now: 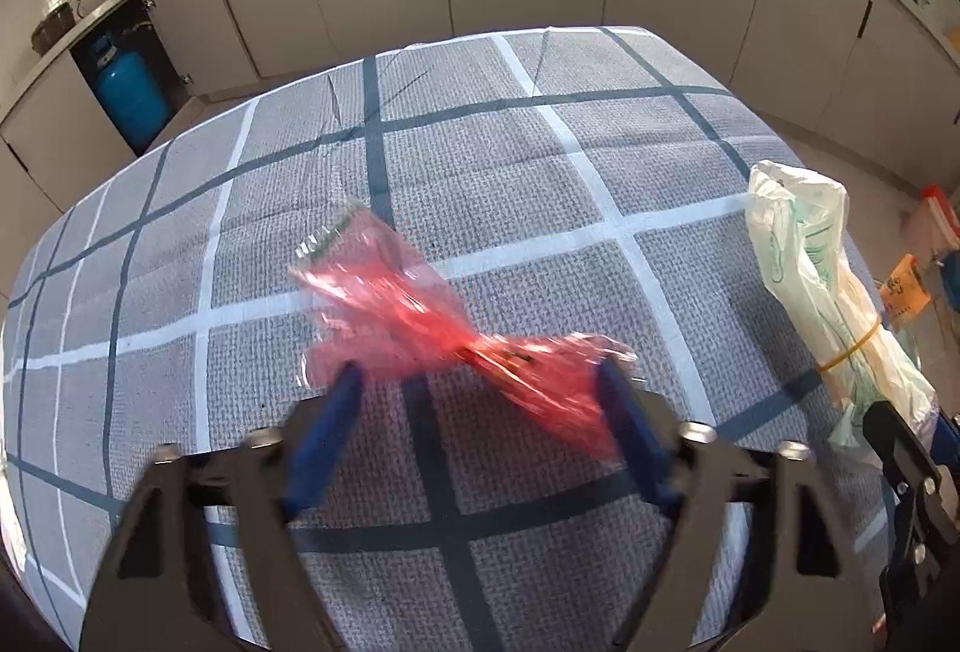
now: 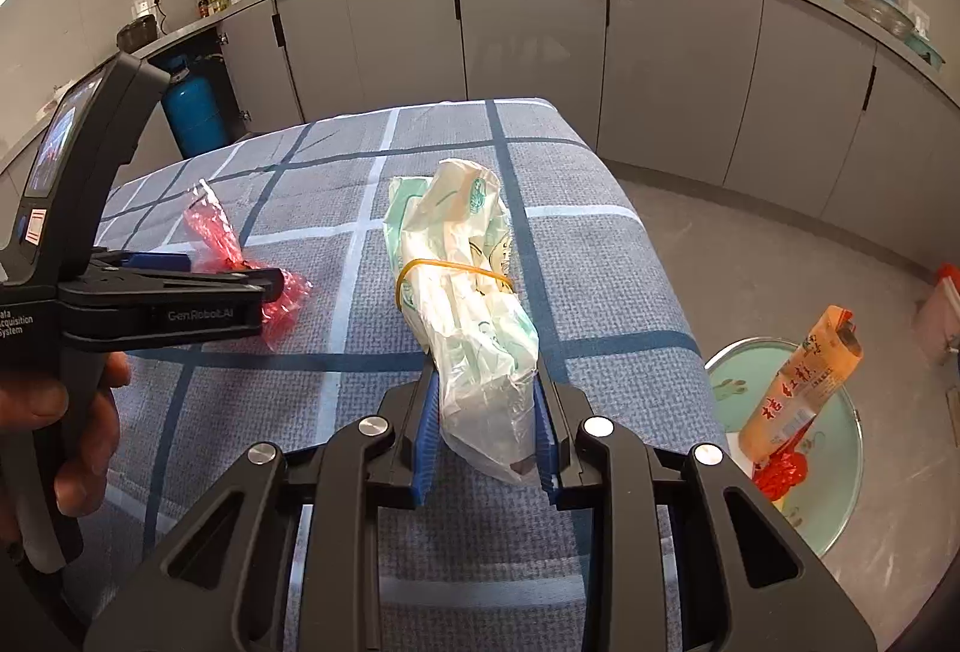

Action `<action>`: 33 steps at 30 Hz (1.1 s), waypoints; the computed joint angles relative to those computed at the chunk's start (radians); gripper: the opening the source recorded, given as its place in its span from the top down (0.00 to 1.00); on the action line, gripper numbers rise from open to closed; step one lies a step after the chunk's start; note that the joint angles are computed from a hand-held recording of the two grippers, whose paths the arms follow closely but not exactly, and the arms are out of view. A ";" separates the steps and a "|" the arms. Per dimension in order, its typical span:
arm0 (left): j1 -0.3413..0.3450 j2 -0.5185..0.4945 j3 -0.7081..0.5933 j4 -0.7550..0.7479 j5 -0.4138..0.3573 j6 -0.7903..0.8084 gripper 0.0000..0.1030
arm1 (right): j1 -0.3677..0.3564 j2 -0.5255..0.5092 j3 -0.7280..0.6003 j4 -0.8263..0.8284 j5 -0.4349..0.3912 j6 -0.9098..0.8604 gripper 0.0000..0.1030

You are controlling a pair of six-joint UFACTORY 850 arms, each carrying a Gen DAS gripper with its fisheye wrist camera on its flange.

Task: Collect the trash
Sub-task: 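Grasp the pink plastic bag with the left tool while the right tool grasps the white wrapped item, then lift the pink bag and white wrapped item and carry them over the green bin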

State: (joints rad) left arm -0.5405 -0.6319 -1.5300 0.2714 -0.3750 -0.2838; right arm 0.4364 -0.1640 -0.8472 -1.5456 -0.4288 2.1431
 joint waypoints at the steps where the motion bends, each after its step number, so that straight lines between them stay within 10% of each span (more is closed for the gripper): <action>1: 0.010 0.007 0.007 -0.079 0.006 0.076 0.49 | 0.004 -0.001 0.000 -0.001 0.000 0.003 0.73; 9: 0.038 0.064 0.073 -0.257 0.045 0.313 0.98 | 0.028 -0.007 0.003 -0.018 -0.004 0.034 0.73; 33: 0.006 0.172 0.126 -0.168 0.110 0.350 0.98 | 0.051 0.094 0.055 -0.051 -0.117 0.130 0.73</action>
